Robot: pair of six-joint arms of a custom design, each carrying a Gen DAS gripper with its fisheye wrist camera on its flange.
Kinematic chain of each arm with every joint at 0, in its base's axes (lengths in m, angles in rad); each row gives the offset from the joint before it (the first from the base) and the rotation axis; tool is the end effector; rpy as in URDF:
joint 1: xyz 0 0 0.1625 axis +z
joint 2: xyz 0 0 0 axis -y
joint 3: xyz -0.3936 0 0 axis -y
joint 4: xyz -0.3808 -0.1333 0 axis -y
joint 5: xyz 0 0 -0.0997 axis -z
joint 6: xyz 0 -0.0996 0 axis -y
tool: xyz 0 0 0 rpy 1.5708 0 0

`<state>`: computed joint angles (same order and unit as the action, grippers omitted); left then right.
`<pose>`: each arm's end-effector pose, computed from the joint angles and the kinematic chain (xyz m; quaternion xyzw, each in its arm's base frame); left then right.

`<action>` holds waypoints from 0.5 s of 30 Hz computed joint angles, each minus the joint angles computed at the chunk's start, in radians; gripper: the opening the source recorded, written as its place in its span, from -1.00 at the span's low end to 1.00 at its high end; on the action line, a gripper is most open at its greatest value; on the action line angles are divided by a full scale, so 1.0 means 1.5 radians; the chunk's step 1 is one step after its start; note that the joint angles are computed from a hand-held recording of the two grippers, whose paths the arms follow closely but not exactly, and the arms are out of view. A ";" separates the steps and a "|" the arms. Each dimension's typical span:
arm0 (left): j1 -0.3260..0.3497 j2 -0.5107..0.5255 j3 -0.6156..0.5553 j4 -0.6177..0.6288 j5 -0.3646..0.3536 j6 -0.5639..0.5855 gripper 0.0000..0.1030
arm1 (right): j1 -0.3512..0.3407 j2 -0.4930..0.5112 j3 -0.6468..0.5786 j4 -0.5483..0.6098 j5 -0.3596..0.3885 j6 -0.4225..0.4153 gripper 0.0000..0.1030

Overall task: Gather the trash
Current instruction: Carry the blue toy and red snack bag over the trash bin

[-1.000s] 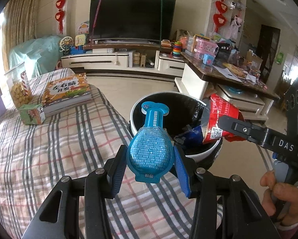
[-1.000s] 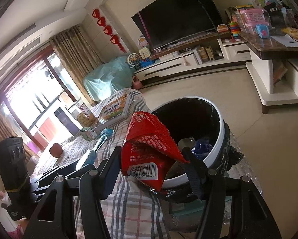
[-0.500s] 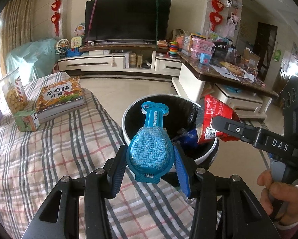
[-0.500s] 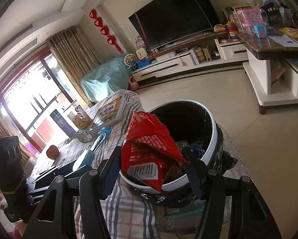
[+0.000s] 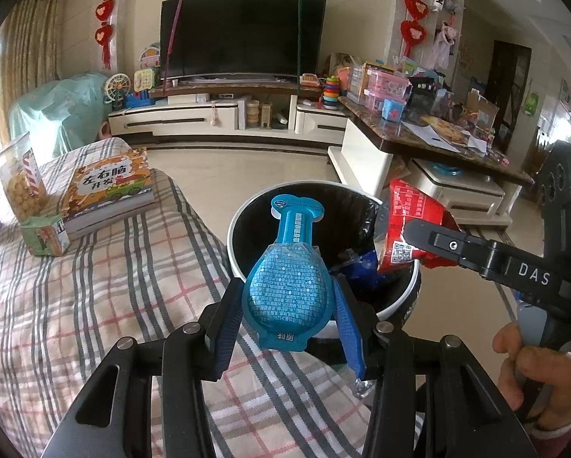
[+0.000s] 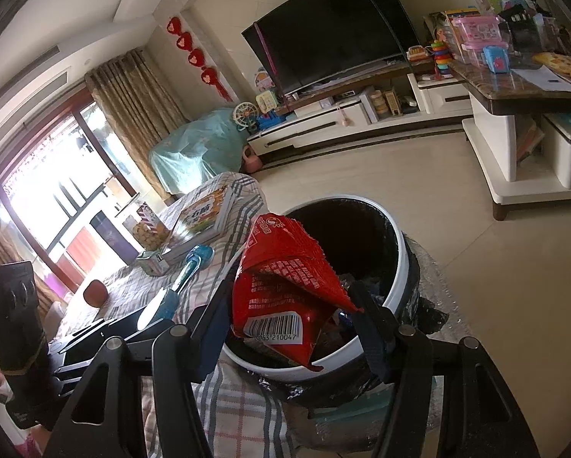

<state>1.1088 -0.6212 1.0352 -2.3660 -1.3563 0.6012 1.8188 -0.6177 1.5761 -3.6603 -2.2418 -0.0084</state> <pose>-0.2171 -0.7827 0.1852 0.4774 0.8518 -0.1806 0.1179 0.2294 -0.6153 0.1359 -0.0731 -0.8132 0.5356 0.2155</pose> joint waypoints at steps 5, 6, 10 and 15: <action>-0.003 0.011 -0.014 0.005 0.003 -0.001 -0.13 | -0.001 0.001 -0.007 0.010 -0.003 0.000 0.20; -0.003 0.013 -0.016 0.006 0.004 -0.002 -0.13 | -0.002 0.000 -0.007 0.012 -0.003 0.000 0.20; -0.004 0.021 -0.025 0.008 0.009 -0.003 -0.13 | -0.005 -0.002 -0.008 0.019 -0.005 0.000 0.20; -0.006 0.025 -0.026 0.006 0.014 -0.004 -0.13 | -0.006 -0.004 -0.010 0.026 -0.009 0.001 0.20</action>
